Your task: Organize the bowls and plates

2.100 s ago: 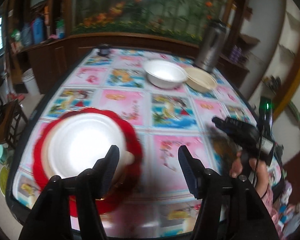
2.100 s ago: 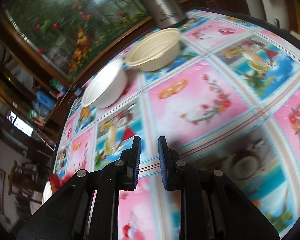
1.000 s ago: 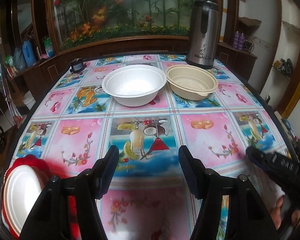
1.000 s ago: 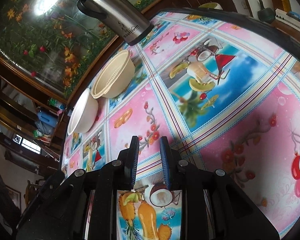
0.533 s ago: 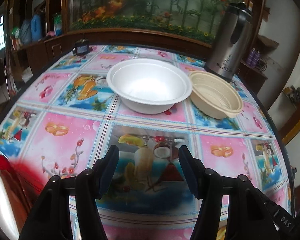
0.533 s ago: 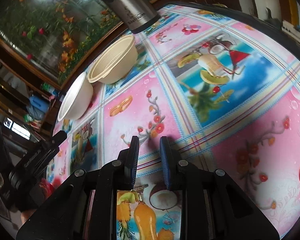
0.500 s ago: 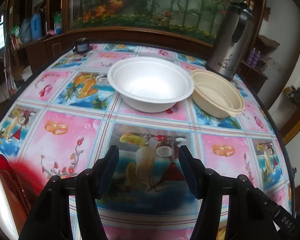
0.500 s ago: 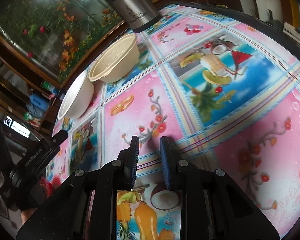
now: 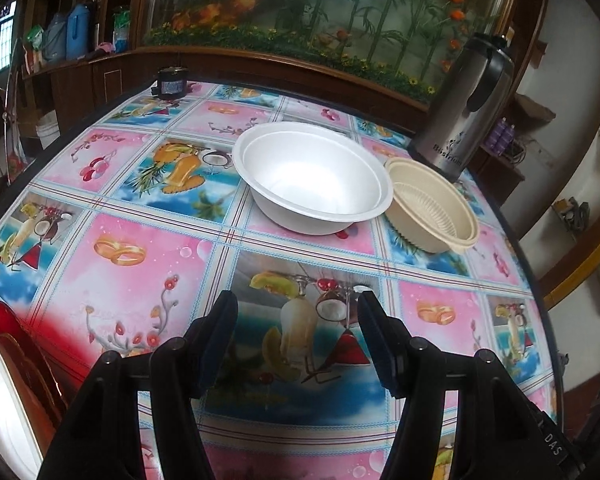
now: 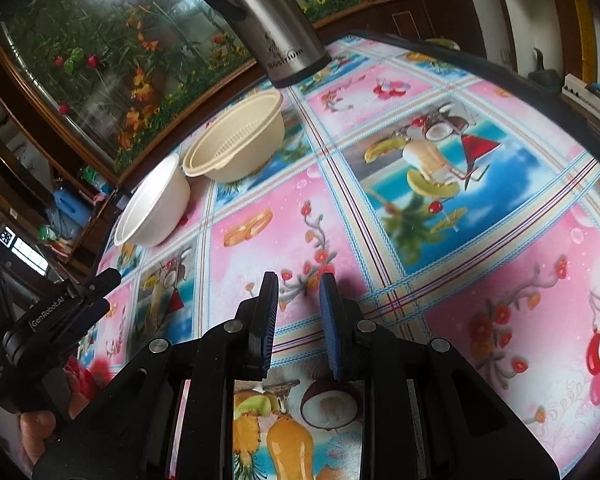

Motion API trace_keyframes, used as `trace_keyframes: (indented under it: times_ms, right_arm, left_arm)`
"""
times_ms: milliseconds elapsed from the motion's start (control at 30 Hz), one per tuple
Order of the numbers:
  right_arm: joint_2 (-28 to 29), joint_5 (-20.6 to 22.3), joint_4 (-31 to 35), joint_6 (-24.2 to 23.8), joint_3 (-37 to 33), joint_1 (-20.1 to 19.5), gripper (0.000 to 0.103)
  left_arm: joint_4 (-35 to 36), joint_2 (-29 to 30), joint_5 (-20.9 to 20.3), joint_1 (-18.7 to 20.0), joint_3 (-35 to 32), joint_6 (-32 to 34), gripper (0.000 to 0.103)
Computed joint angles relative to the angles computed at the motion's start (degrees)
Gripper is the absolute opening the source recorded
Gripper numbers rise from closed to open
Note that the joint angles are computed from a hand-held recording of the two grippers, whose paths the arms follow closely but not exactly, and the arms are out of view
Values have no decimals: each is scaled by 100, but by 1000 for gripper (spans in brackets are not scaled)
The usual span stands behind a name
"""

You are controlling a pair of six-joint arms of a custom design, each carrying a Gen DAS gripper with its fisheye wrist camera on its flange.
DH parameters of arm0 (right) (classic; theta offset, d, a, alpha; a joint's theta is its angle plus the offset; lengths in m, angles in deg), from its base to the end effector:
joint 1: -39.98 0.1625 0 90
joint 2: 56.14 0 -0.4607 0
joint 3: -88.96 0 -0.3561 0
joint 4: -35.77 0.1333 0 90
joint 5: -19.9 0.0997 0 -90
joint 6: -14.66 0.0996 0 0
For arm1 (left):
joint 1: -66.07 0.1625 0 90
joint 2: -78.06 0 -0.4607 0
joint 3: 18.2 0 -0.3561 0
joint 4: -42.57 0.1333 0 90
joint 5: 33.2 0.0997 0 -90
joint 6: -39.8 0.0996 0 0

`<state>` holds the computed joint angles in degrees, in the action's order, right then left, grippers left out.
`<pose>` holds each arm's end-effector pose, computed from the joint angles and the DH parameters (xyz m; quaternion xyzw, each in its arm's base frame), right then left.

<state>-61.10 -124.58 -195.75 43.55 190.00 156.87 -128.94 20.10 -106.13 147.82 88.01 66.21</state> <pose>0.2874 -0.4512 -0.1213 -0.1911 -0.8169 0.5010 0.2125 0.0723 -0.6340 0.2624 0.2417 0.9172 -0.2570 0.1851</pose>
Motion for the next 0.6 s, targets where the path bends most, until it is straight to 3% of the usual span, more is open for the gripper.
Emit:
trace_keyframes:
  times_ms: [67, 167, 267, 367, 500, 600]
  right_arm:
    - [-26, -102, 196, 108, -48, 31, 21]
    - [-146, 84, 556, 307, -105, 14, 21]
    - [-291, 132, 1276, 224, -438, 30, 21]
    - [-445, 474, 1938, 59, -814, -40, 22]
    - [-551, 898, 2737, -65, -1381, -215, 41]
    - [-542, 1298, 3274, 33, -1794, -390, 41]
  left_arm:
    - [31, -16, -49, 13, -11, -28, 63]
    - [171, -36, -113, 34, -55, -89, 63]
    - [282, -22, -68, 56, -132, -201, 63]
    - [334, 26, 118, 85, -207, -443, 64]
    - [765, 107, 256, 174, -447, -899, 65]
    - [980, 139, 235, 251, -591, -1168, 65]
